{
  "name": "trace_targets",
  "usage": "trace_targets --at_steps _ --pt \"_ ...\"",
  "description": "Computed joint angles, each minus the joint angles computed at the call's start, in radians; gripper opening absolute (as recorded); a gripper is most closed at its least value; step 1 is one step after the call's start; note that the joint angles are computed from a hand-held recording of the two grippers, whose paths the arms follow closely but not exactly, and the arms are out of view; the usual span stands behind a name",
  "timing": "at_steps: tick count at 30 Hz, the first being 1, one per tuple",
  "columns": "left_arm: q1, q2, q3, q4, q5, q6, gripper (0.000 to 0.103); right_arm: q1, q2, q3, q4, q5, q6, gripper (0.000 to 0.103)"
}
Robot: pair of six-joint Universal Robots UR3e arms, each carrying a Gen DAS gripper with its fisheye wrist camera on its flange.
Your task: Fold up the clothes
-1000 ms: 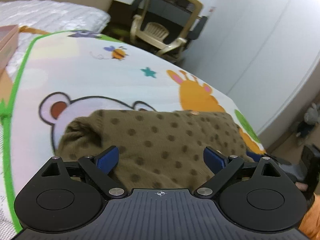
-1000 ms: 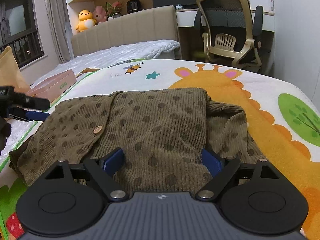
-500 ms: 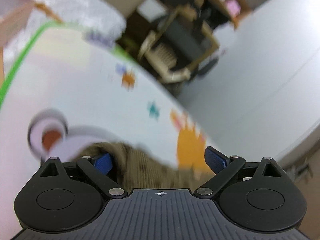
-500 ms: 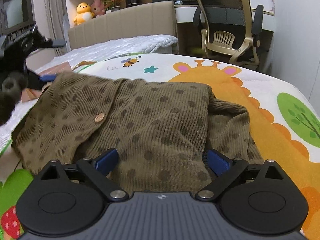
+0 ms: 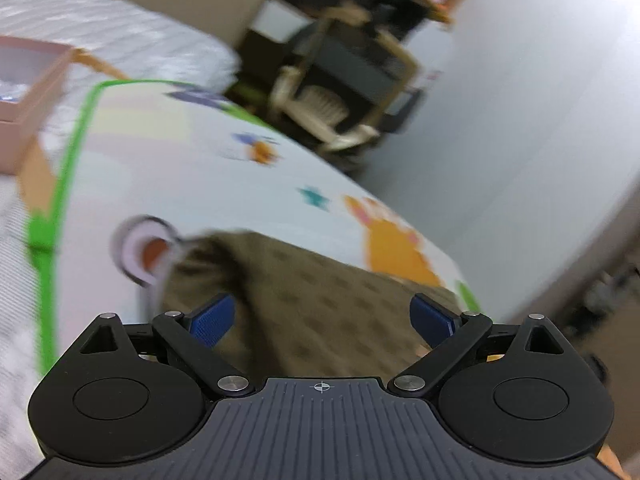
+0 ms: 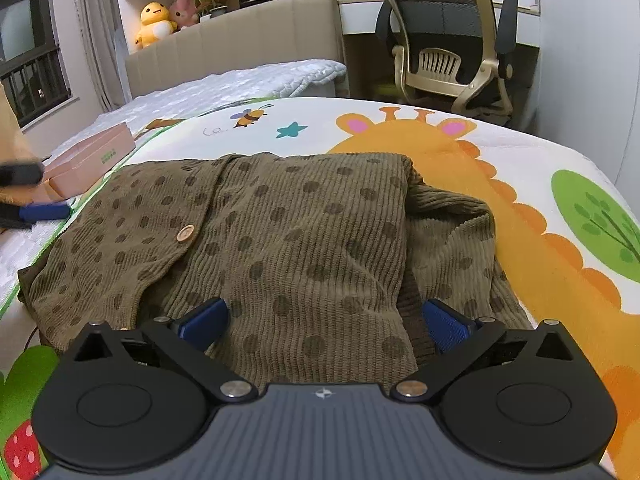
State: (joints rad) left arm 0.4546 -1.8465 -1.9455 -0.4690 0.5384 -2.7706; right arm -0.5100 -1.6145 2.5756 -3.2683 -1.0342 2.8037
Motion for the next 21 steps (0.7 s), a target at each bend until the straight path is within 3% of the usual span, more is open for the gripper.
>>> trace_targets --at_steps 2,7,12,17,21 --pt "-0.031 0.015 -0.025 -0.058 -0.005 0.073 0.099 0.005 0.000 -0.005 0.003 -0.007 0.005 0.103" --pt "-0.121 -0.034 -0.116 0.247 0.126 -0.004 0.100 -0.010 -0.010 -0.011 0.038 0.011 -0.010 0.103" --pt "-0.138 -0.046 -0.169 0.366 0.165 0.034 0.100 -0.053 -0.041 -0.012 0.112 0.065 -0.040 0.103" --pt "-0.138 -0.073 -0.226 0.492 0.165 0.057 0.101 0.037 0.008 -0.033 0.026 -0.048 0.016 0.103" --pt "-0.136 -0.079 -0.250 0.538 0.162 0.061 0.103 0.032 0.031 0.010 -0.077 -0.046 0.068 0.103"
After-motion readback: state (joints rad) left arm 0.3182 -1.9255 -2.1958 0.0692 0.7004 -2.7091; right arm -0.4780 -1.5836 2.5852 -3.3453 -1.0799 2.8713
